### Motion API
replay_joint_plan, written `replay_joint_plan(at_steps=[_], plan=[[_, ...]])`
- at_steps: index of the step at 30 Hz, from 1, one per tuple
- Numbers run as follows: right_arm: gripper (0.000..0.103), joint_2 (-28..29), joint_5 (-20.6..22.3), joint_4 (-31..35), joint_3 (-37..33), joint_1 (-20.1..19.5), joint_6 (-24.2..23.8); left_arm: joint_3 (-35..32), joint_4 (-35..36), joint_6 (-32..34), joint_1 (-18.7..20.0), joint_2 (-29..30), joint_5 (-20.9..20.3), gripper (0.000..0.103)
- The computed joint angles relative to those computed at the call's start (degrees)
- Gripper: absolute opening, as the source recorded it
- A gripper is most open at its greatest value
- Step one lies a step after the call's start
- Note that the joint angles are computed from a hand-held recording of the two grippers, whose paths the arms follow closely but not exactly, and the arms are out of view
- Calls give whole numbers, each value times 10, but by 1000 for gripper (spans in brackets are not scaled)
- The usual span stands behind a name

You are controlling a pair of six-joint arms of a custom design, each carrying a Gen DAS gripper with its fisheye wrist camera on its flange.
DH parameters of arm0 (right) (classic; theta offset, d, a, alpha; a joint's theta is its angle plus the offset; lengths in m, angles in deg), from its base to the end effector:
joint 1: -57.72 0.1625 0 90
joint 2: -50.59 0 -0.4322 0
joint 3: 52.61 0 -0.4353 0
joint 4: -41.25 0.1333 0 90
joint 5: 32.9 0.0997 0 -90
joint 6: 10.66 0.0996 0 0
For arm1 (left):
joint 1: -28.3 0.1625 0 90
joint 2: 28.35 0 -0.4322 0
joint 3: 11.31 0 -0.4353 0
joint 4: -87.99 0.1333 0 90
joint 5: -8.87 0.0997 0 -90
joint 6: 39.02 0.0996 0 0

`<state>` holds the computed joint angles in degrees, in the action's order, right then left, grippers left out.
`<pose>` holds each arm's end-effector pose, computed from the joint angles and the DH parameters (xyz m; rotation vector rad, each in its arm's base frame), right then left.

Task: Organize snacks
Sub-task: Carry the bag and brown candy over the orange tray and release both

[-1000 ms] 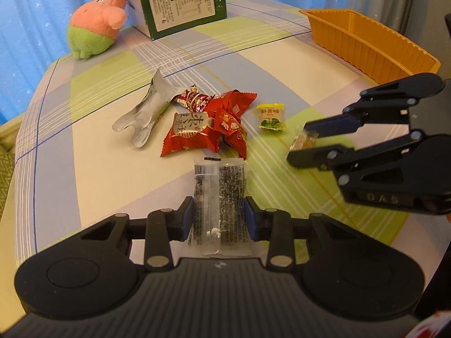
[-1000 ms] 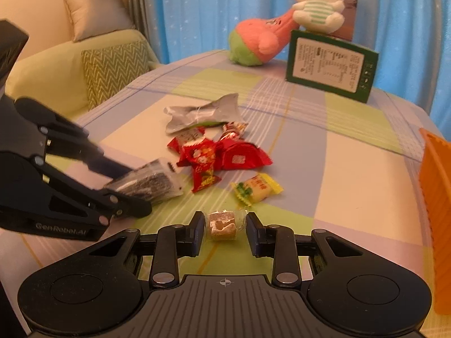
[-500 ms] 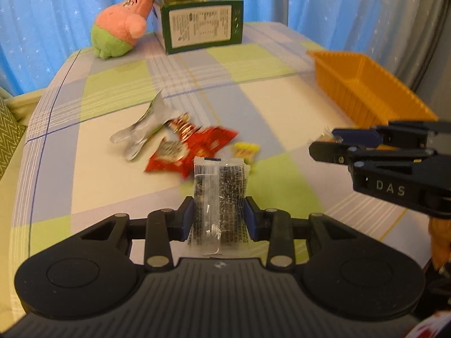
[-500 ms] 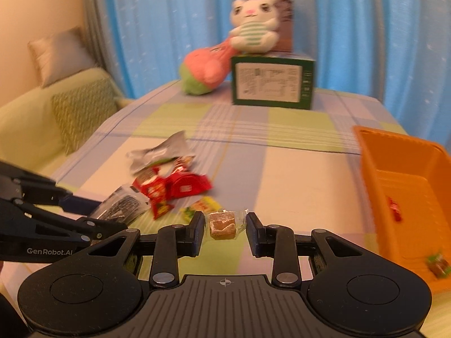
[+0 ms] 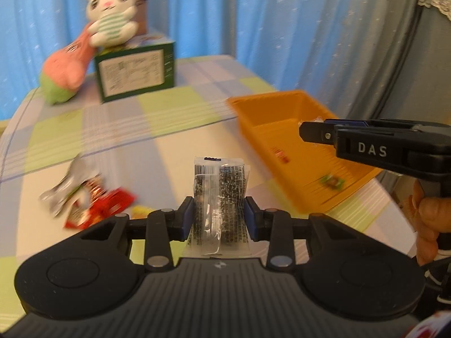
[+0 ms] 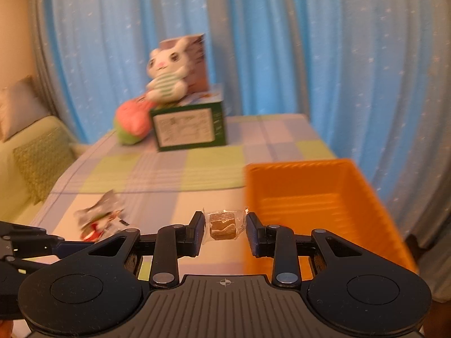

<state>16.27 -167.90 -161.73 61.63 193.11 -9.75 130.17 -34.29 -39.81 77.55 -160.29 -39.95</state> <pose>0.4393 -0.3451 -0.0270 0.6437 -2.3639 1.0595 -0.0199 -0.3278 0.3812 0.6740 2.4043 -0.7998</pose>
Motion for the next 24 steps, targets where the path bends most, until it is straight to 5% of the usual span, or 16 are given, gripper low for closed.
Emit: replay_joint_plan(at_steps=[13,24], plan=[[33,-77,-31,-29,72,-37,-28,4,-83,-40,-50,113,-29,34],[33,-99,-29,-36,110,-79,-23,-9,-181,-34,-15,228,-69,34]])
